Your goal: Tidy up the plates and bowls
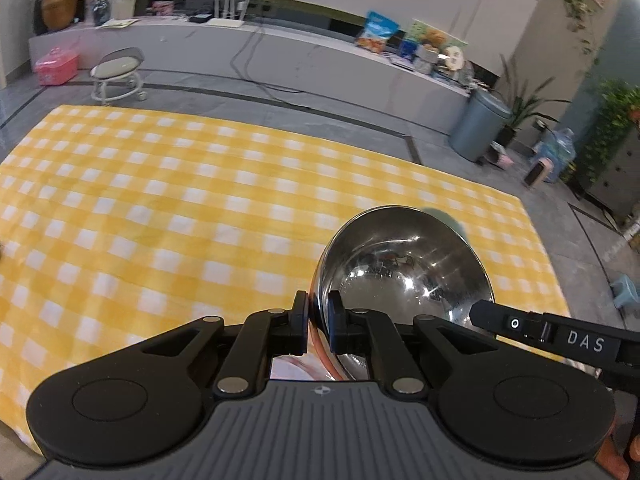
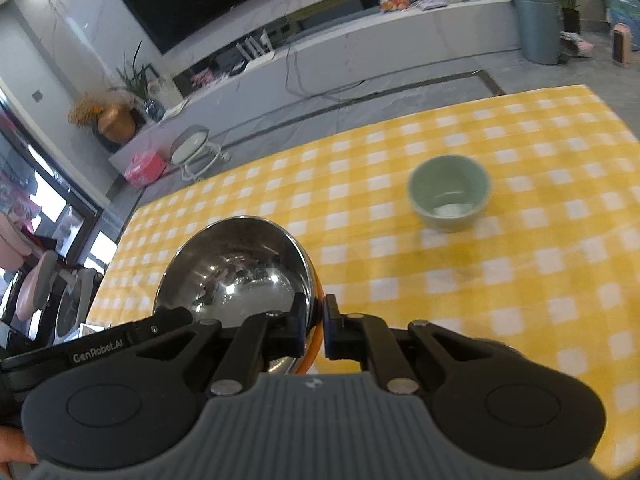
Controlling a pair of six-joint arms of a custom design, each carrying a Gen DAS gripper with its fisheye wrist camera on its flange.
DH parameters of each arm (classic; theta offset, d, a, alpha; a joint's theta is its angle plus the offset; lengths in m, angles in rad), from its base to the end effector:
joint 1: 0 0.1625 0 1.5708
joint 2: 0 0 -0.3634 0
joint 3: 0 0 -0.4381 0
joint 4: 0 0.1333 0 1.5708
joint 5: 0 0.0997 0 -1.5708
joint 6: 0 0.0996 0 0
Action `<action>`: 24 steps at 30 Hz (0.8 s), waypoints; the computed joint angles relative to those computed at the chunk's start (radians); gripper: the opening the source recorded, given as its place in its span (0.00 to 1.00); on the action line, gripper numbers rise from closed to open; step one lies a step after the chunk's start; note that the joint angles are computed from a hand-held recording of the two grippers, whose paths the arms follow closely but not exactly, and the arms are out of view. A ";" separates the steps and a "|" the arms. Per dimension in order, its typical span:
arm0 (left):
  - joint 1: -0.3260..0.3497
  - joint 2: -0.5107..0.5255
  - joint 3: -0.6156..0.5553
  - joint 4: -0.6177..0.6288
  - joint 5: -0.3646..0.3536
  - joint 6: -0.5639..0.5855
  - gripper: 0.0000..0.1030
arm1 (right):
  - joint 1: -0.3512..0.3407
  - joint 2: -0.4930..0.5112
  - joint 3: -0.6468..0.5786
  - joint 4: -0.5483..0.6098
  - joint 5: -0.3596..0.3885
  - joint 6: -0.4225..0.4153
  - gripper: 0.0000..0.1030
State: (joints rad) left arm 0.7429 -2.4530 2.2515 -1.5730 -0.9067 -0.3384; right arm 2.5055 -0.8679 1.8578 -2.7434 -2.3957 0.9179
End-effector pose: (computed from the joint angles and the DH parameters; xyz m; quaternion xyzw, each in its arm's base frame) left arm -0.0614 -0.3207 0.4245 0.1957 0.9205 -0.2588 0.2178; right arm 0.5068 -0.2995 0.0252 -0.0289 -0.9126 0.3693 0.1730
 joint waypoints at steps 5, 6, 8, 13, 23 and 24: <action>-0.098 -0.055 0.037 0.097 -0.028 -0.089 0.09 | 0.044 -0.096 0.086 0.077 -0.065 0.105 0.05; -0.105 -0.053 0.039 0.110 -0.047 -0.104 0.10 | 0.049 -0.120 0.106 0.092 -0.070 0.127 0.05; -0.112 -0.045 0.043 0.124 -0.079 -0.115 0.10 | 0.054 -0.173 0.149 0.125 -0.068 0.172 0.05; -0.134 -0.029 0.055 0.163 -0.131 -0.150 0.11 | 0.060 -0.263 0.213 0.225 -0.050 0.254 0.05; -0.096 0.029 0.064 0.198 -0.199 -0.175 0.12 | 0.040 -0.302 0.243 0.356 -0.024 0.295 0.04; -0.093 0.033 0.065 0.200 -0.201 -0.173 0.12 | 0.037 -0.304 0.245 0.363 -0.020 0.297 0.04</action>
